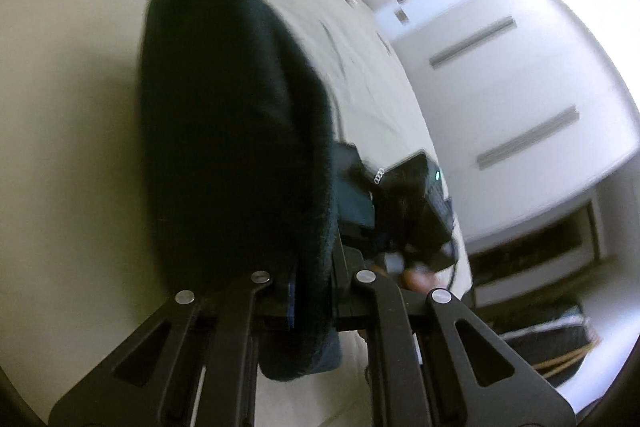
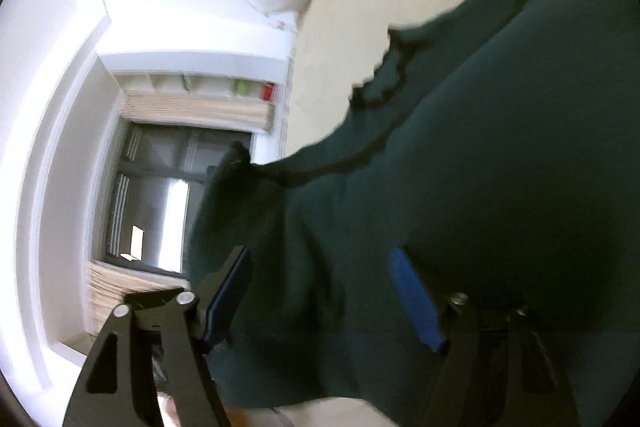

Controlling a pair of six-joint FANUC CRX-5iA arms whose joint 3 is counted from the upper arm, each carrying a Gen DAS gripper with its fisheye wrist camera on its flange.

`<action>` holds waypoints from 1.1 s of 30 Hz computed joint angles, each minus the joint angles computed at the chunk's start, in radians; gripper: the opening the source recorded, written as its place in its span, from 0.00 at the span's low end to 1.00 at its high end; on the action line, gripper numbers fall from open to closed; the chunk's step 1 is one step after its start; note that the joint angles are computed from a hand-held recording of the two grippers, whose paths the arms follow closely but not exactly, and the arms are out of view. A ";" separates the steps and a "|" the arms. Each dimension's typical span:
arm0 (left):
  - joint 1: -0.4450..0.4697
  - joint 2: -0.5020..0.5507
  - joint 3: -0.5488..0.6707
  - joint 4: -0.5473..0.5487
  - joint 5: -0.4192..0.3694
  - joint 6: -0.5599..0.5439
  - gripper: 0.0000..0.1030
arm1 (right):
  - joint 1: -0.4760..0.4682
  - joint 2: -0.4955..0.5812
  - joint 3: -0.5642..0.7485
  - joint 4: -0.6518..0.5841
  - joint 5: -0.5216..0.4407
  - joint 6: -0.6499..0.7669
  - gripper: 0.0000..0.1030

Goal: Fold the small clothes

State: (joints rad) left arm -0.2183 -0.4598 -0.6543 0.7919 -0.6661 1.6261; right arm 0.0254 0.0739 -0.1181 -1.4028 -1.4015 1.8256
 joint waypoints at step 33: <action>0.004 -0.047 -0.112 0.031 0.104 -0.112 0.72 | 0.152 -0.037 0.134 0.447 0.131 -0.107 0.12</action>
